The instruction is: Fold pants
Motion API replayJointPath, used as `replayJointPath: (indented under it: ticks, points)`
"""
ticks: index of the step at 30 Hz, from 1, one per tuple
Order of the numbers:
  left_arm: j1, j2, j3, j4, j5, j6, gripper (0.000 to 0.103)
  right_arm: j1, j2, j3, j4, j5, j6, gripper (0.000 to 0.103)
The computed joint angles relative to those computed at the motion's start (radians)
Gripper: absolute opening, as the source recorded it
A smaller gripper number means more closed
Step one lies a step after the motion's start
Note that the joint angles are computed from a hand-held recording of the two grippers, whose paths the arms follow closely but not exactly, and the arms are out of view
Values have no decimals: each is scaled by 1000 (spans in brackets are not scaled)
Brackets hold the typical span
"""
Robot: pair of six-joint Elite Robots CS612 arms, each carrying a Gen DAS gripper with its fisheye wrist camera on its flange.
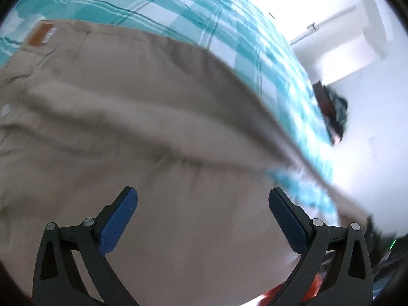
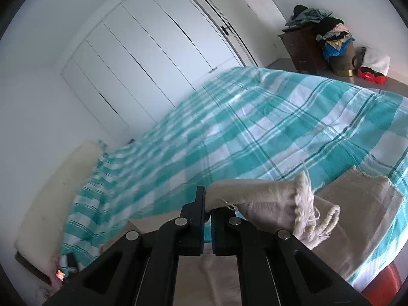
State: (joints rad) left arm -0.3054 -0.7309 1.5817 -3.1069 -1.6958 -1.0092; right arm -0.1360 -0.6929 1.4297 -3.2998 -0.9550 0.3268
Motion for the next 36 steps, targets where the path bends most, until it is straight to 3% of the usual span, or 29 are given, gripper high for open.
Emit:
replayJointPath:
  ticks: [7,11,14,15,16,17,19,23,25,29,31,34,36]
  points:
    - [43,61,-142,83,-88,-2,102,-30,-49,84,-80,70,42,4]
    - [47,87,-195,153,-77,-22,101,-49,-73,123,-100,93,40,4]
    - [54,98,-206,131,-72,-65,100,-60,-85,140,-113,117,43,4]
    - [55,99,-204,109,-68,-83,92,-62,-89,144,-113,126,36,3]
    - [56,101,-202,92,-72,-96,68,-64,-95,151,-111,134,20,3]
    - [60,106,-202,73,-94,-114,35,-67,-102,159,-107,143,1,4]
    - [66,117,-203,56,-139,-143,6,-72,-109,168,-92,157,-32,4]
    - [45,92,-136,-5,-99,-156,4,-75,-108,150,24,139,-116,4]
    - [38,77,-110,-32,-96,-142,4,-76,-79,107,74,128,-107,4]
    - [28,27,-66,-124,-52,-137,4,-54,-22,-27,244,64,-204,4]
    - [14,-19,-25,-173,-1,-95,4,-46,10,-115,289,80,-201,4]
    - [-28,-100,72,-218,95,20,5,-51,27,-179,264,155,-167,4]
    - [-54,-125,134,-214,105,57,5,-64,20,-187,274,204,-201,4]
